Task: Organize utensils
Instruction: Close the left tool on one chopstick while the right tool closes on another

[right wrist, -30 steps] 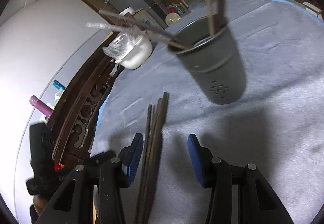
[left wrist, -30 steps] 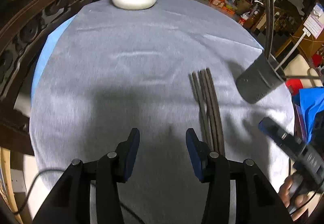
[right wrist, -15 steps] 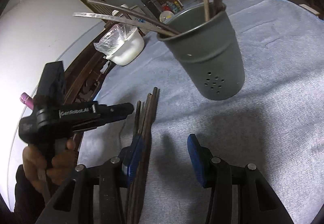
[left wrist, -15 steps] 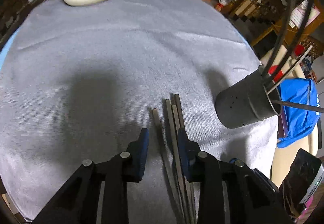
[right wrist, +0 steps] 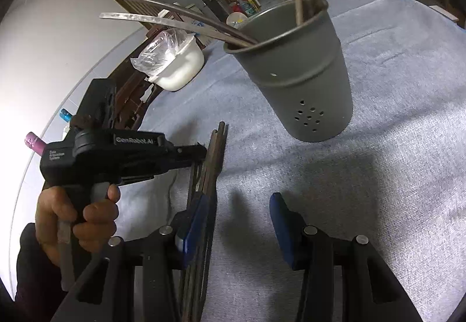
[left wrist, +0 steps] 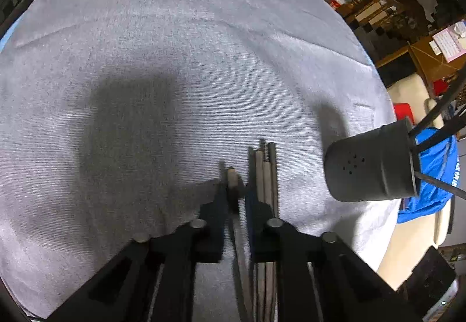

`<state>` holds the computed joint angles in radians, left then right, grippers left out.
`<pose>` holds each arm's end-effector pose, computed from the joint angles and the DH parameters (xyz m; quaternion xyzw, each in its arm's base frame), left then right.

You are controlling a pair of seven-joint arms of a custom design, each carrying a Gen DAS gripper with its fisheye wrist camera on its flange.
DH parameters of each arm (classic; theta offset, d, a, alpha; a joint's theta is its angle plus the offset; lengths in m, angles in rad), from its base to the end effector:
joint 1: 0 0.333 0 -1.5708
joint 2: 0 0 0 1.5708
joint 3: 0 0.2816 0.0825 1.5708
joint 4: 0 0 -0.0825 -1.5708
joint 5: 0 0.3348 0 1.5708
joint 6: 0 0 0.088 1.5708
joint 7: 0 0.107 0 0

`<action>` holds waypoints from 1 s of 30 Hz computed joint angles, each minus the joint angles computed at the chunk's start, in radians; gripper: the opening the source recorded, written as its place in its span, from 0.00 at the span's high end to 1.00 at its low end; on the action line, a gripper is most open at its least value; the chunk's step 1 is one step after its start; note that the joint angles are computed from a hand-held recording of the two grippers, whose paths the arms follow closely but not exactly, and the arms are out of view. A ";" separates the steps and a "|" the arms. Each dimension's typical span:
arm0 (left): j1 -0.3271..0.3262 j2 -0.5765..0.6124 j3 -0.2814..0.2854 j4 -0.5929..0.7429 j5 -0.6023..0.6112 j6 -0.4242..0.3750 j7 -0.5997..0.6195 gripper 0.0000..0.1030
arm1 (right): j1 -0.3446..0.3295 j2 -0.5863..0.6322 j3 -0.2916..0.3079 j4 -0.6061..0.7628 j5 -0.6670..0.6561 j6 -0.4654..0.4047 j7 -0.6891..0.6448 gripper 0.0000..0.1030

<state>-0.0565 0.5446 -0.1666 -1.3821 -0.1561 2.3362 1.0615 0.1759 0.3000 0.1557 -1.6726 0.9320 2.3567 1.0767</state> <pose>0.6695 -0.1291 0.4329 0.8145 -0.5324 0.2302 0.0130 0.5916 0.2042 0.4639 -0.7138 0.5555 0.1262 0.4074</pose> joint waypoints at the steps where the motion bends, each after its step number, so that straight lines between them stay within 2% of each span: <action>1: 0.000 0.006 -0.003 0.001 -0.006 0.008 -0.001 0.92 | 0.002 0.000 0.001 0.002 -0.002 0.004 0.000 0.52; 5: 0.012 -0.015 -0.006 -0.041 -0.017 0.040 0.027 0.92 | 0.024 0.007 0.004 0.016 -0.042 0.033 0.015 0.53; 6: 0.012 -0.024 -0.004 -0.053 -0.012 0.042 0.033 0.92 | 0.028 0.014 0.006 0.025 -0.052 0.037 0.022 0.55; 7: 0.013 -0.033 -0.003 -0.066 -0.011 0.045 0.037 0.92 | 0.035 0.024 0.007 0.037 -0.069 0.042 0.032 0.62; 9: 0.018 -0.055 0.000 -0.096 -0.009 0.054 0.049 0.91 | 0.049 0.042 0.009 0.061 -0.106 0.062 0.056 0.63; 13: 0.033 -0.091 0.000 -0.145 -0.025 0.076 0.075 0.91 | 0.077 0.073 0.017 0.104 -0.183 0.125 0.091 0.69; 15: 0.036 -0.095 0.000 -0.151 -0.030 0.080 0.083 0.91 | 0.095 0.103 0.015 0.146 -0.249 0.128 0.131 0.73; 20: 0.045 -0.103 -0.006 -0.170 -0.054 0.096 0.112 0.91 | 0.125 0.191 0.005 0.271 -0.410 0.042 0.276 0.77; 25: 0.049 -0.107 -0.010 -0.181 -0.075 0.106 0.133 0.91 | 0.144 0.245 -0.001 0.367 -0.517 -0.012 0.348 0.77; 30: 0.061 -0.133 -0.010 -0.219 -0.095 0.116 0.159 0.90 | 0.164 0.254 -0.027 0.400 -0.625 -0.042 0.419 0.77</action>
